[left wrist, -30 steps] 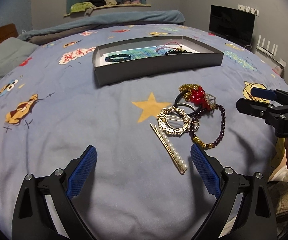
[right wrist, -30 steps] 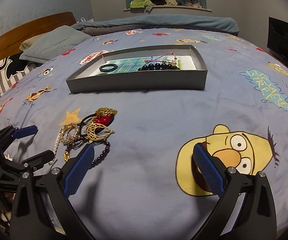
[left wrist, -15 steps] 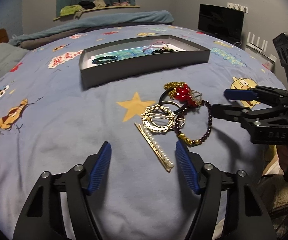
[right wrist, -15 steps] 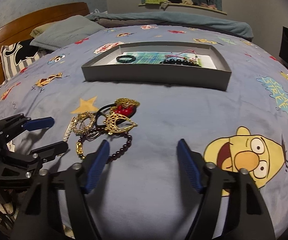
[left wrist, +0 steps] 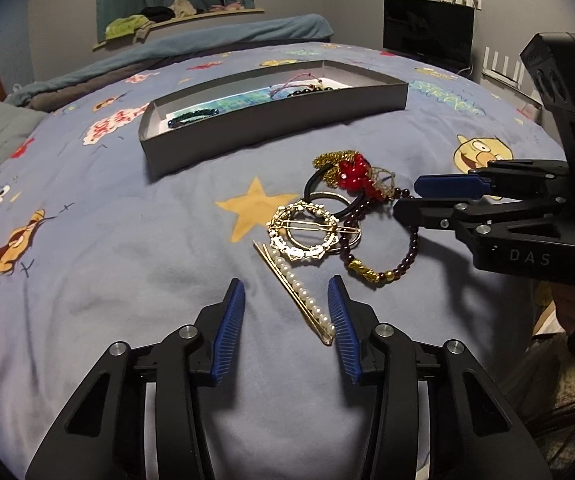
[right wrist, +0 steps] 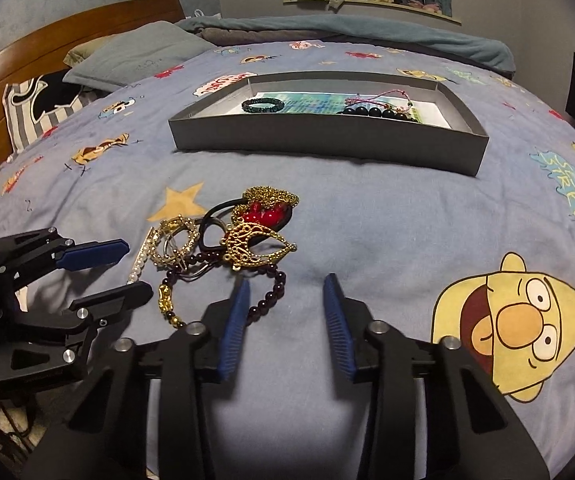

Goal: Organize jewelry
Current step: 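Grasp the pearl hairpin with the left tool while the right tool grasps the dark red bead bracelet, then carry the pearl hairpin and dark red bracelet over the gray box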

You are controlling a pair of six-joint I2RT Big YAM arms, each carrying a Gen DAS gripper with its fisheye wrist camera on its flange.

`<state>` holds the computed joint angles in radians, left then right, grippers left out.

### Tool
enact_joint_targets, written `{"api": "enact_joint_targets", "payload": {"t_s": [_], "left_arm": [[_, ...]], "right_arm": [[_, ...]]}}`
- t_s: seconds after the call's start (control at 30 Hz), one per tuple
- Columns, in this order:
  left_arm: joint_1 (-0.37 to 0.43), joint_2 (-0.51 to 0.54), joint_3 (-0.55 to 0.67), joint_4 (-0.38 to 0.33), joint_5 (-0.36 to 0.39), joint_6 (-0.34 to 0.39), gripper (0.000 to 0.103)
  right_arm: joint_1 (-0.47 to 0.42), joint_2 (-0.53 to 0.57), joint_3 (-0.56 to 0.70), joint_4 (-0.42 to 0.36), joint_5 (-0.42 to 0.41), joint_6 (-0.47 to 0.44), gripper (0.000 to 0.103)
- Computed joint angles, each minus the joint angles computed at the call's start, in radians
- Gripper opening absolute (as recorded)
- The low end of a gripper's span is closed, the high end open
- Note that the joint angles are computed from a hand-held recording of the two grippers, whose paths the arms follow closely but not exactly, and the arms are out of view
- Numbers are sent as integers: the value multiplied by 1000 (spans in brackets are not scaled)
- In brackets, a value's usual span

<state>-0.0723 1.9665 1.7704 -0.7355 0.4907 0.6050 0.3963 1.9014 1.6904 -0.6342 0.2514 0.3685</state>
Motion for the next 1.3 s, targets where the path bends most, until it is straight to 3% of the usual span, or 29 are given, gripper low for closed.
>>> {"api": "enact_joint_targets", "payload": {"t_s": [0.2,0.4,0.57,1.07,1.3], "left_arm": [[8,16,27,-13,2,-14,26],[14,44,82,-51,13,-40,12],[18,64,121,-77,25,-59,7],[34,76,181,-65,36,-103,6],[36,102,264,-74,44,-136,6]], "right_arm": [[-6,-10,-17,7,-12,5,10],[-16,-29,-42,30,-41,34,7],[-20,-45,-59,50,-43,45,6],[-45,-78,-61,102,30,9,6],[-72,-87,-20,101,66,-12,6]]}}
